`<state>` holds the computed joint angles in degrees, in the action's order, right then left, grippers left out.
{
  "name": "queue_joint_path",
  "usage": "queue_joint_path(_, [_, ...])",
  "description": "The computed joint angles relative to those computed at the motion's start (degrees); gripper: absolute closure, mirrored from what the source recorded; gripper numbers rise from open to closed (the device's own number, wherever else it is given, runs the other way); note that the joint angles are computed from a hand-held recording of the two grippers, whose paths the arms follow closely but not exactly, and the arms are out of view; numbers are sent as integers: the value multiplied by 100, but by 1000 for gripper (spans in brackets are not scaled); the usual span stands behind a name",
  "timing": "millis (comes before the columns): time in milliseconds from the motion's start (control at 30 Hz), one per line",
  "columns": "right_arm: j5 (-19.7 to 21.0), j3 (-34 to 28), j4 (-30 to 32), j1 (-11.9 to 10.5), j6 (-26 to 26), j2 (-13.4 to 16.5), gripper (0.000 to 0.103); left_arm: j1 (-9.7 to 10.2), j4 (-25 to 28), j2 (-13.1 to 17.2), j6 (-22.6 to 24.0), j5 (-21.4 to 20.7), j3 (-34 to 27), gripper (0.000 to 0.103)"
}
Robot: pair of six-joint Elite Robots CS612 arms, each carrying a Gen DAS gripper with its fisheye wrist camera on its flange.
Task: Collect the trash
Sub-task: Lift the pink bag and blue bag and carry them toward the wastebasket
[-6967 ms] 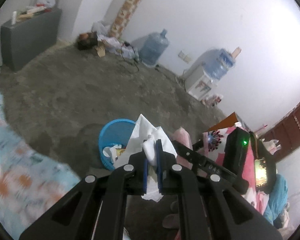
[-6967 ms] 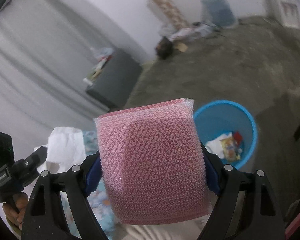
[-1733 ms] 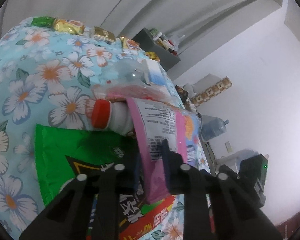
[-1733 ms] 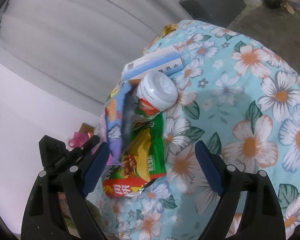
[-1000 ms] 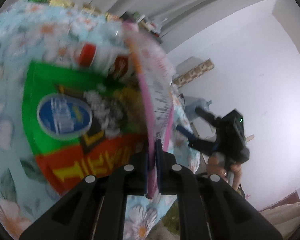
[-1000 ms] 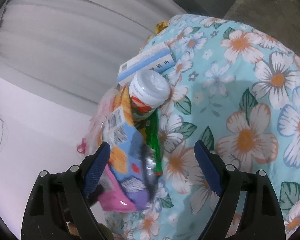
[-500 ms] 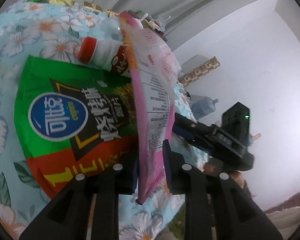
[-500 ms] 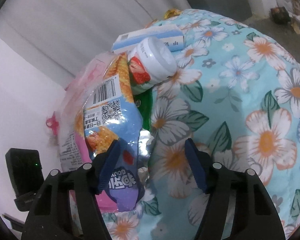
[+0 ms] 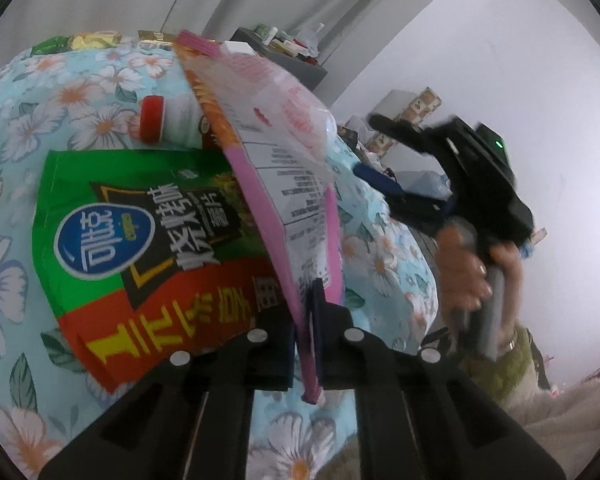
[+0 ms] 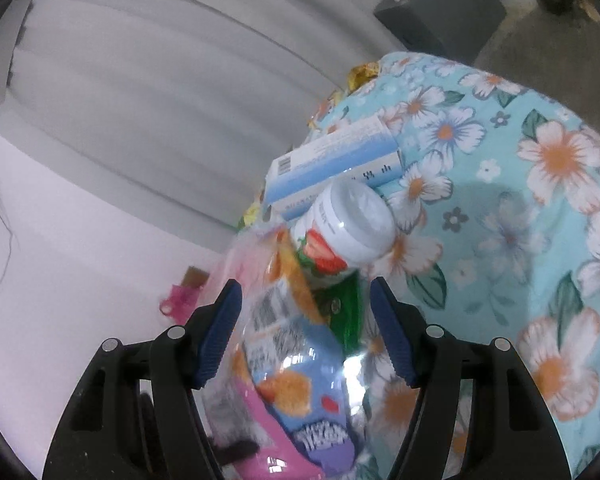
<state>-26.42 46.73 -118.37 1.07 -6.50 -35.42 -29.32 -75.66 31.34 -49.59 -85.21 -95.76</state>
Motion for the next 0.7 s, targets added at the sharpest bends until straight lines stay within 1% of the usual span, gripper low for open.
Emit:
queue_joint_path(167, [255, -860, 917, 91, -108, 463, 39, -31, 126, 1, 10, 5, -37, 97])
queue_joint_path(267, [292, -1574, 1709, 189, -384, 806, 39, -2, 109, -1, -24, -15, -20, 97])
queue_joint_path(367, [237, -2023, 2230, 248, -615, 997, 41, 3, 117, 3, -46, -17, -25, 97])
queue_joint_path(433, [231, -2275, 2495, 279, -729, 1108, 44, -9, 141, 22, -45, -10, -71, 97])
queue_joint_path(467, [220, -2356, 2528, 296, -736, 1156, 46, -6, 144, 21, -39, -13, -70, 97])
queue_joint_path(533, [223, -2432, 2630, 315, -808, 1201, 55, -7, 142, 10, -24, -11, -58, 97])
queue_joint_path(567, [216, -2513, 2695, 327, -823, 1241, 58, -5, 136, 1, -16, -11, -41, 97])
queue_joint_path(633, [220, -2543, 2662, 339, -779, 1265, 70, 2, 131, -7, 8, -6, -23, 97])
queue_joint_path(667, [239, -2548, 2619, 340, -742, 1274, 74, -4, 136, -15, 14, 6, -18, 97])
queue_joint_path(700, [270, -2535, 2547, 341, -693, 1275, 81, -1, 124, -20, 26, 13, 4, 97])
